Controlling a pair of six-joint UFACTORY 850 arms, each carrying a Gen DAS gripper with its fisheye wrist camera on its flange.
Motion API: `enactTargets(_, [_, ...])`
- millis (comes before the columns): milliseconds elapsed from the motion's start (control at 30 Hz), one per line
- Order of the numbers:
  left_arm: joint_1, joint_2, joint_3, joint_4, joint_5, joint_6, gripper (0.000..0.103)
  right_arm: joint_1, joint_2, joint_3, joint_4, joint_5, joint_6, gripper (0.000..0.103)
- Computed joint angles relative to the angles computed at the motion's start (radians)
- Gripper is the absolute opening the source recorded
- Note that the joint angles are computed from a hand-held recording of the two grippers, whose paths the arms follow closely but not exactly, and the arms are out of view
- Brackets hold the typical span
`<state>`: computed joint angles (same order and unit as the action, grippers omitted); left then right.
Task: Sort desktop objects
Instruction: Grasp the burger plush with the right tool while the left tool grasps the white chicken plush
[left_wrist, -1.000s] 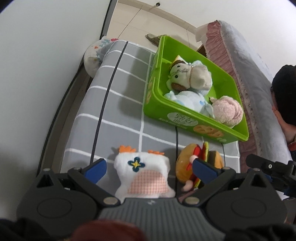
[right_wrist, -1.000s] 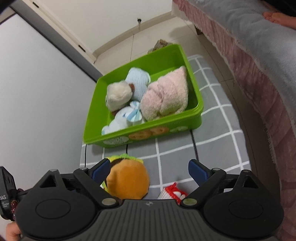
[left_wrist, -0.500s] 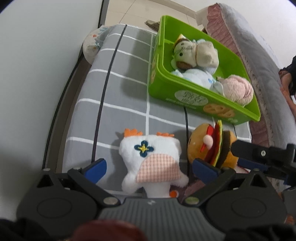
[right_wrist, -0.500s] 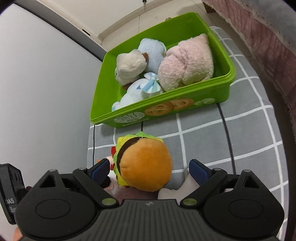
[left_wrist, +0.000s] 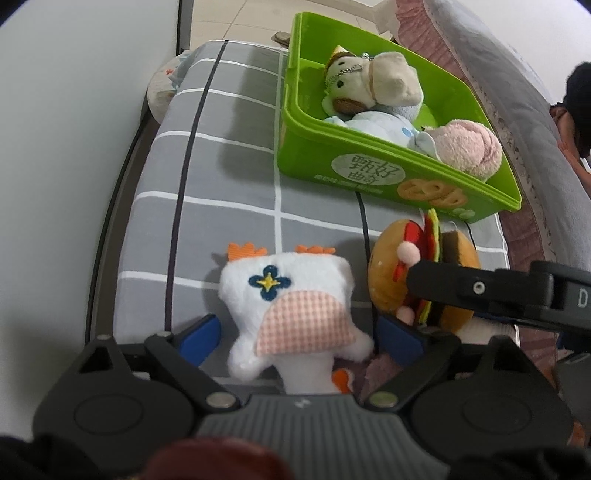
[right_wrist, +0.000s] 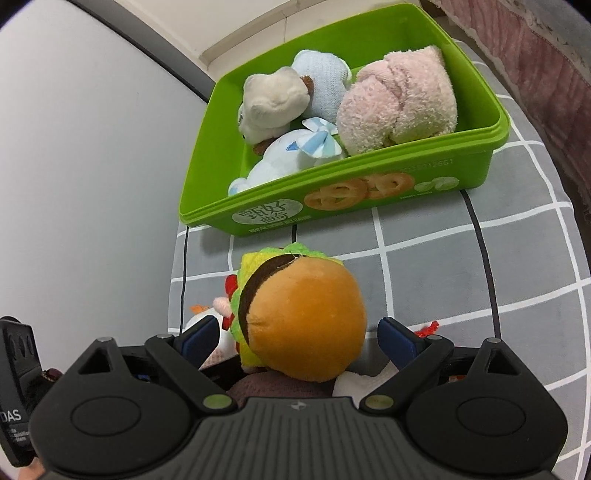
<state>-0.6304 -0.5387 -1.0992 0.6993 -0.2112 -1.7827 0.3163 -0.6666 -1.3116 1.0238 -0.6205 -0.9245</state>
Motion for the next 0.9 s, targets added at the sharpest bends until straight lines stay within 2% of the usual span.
enactTargets(333, [0.001,-0.003,-0.002,0.016,0.008,0.005,0.078,0.022,0.014,0.019,-0.011,0.050,-0.022,0.092])
enactTargets(400, [0.000,-0.003,-0.002,0.022,0.006,0.003,0.078,0.026,0.015,0.021,-0.013,0.060,-0.026,0.090])
enactTargets(467, [0.000,-0.003,-0.002,0.034,0.004,-0.007,0.077,0.030,0.017,0.025,-0.021,0.077,-0.031,0.079])
enactTargets(567, [-0.002,0.000,0.000,0.065,0.001,-0.038,0.074,0.032,0.023,0.036,-0.001,0.095,-0.074,0.072])
enactTargets(900, [-0.010,0.019,0.014,0.226,-0.021,-0.184,0.065,0.015,0.038,0.047,0.091,0.069,-0.146,0.065])
